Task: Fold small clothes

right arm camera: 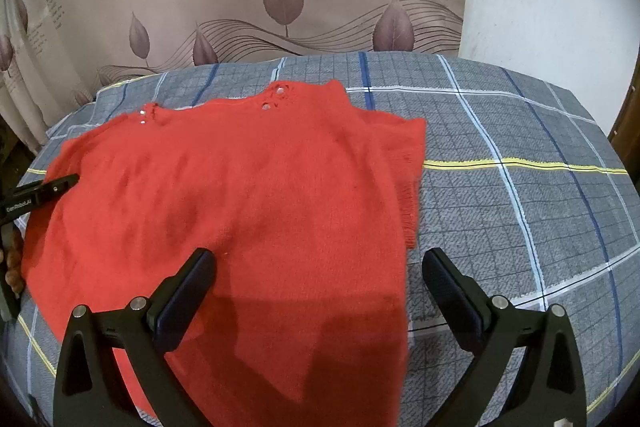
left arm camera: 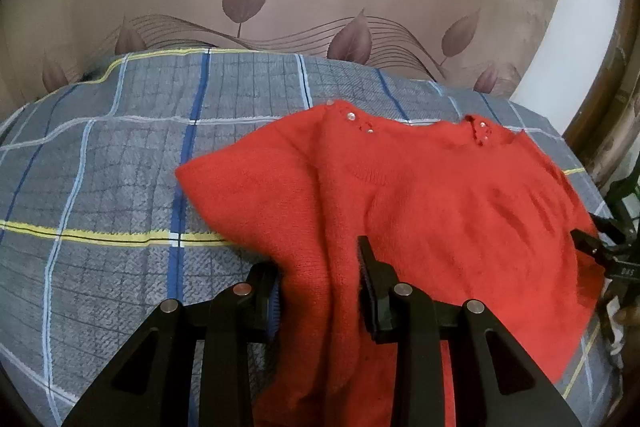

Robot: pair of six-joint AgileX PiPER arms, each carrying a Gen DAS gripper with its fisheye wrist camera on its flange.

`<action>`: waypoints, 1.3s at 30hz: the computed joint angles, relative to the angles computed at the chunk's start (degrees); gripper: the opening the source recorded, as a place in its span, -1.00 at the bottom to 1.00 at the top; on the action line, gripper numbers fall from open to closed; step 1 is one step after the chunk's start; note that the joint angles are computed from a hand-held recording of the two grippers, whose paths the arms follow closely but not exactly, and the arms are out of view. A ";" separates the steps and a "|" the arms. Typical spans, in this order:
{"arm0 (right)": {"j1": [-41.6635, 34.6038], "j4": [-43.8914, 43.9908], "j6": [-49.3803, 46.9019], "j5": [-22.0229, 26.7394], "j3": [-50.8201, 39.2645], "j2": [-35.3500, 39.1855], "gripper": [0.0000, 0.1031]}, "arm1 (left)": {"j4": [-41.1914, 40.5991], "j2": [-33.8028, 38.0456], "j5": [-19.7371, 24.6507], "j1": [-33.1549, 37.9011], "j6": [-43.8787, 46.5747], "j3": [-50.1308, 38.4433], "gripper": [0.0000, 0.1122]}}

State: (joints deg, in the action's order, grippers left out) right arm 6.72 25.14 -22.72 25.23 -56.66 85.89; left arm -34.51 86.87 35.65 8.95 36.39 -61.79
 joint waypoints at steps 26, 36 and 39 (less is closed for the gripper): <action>-8.63 28.04 -24.41 5.05 2.55 -0.96 1.00 | 24.11 2.67 16.95 -8.60 -28.71 -17.17 -0.64; -14.63 42.34 -38.17 12.79 4.47 -1.13 1.00 | 20.04 4.34 28.02 -13.74 -38.18 -28.81 -0.64; -16.92 46.97 -43.20 16.48 5.79 -1.77 1.00 | 20.22 4.77 28.83 -17.87 -42.74 -31.12 -0.65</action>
State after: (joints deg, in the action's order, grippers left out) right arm -10.21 72.11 -65.92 41.70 -50.87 84.12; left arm -14.29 91.64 64.48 -8.91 -6.36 -92.91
